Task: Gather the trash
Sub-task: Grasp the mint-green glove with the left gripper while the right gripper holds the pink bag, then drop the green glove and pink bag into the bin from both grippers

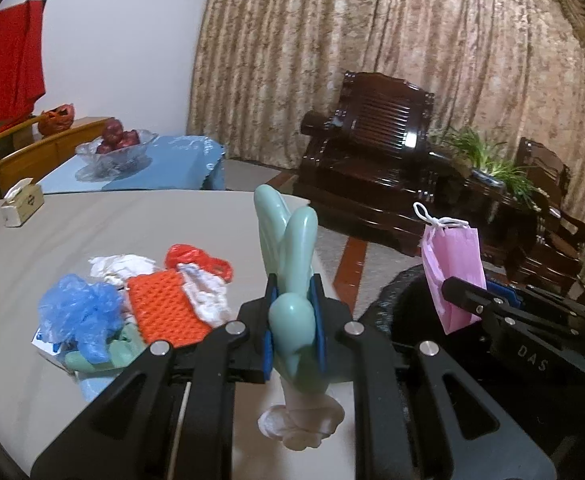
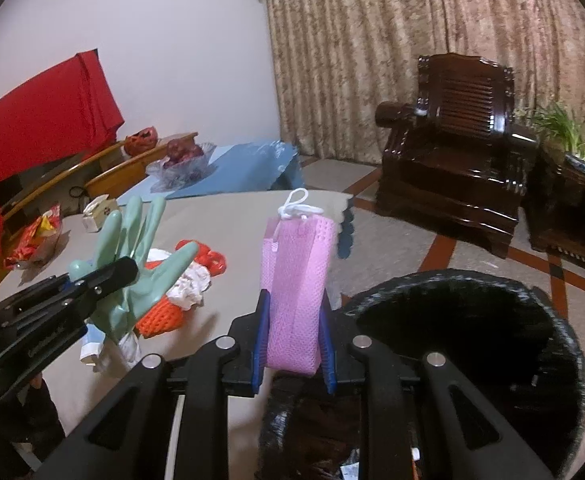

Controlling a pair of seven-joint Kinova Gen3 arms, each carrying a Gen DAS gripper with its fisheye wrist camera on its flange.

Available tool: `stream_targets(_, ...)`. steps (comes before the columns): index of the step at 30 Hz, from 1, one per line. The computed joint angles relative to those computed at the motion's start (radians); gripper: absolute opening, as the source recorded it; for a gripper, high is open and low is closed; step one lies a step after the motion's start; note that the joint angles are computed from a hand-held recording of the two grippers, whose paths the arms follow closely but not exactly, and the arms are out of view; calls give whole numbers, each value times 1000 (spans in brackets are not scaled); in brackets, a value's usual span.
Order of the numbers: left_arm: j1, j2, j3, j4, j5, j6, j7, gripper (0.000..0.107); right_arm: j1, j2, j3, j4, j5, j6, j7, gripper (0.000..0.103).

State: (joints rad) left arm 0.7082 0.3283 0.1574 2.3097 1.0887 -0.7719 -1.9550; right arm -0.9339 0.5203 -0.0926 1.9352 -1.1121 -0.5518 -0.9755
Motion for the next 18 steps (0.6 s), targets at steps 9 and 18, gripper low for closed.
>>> stream_targets(9,29,15,18,-57,-41,30,-14,15,4,-73,-19,105,-63,-80,-1,22)
stream_targets(18,48,81,16,-163,-159,102,19,14,40,-139,-64,213,-150,-175,-7,22)
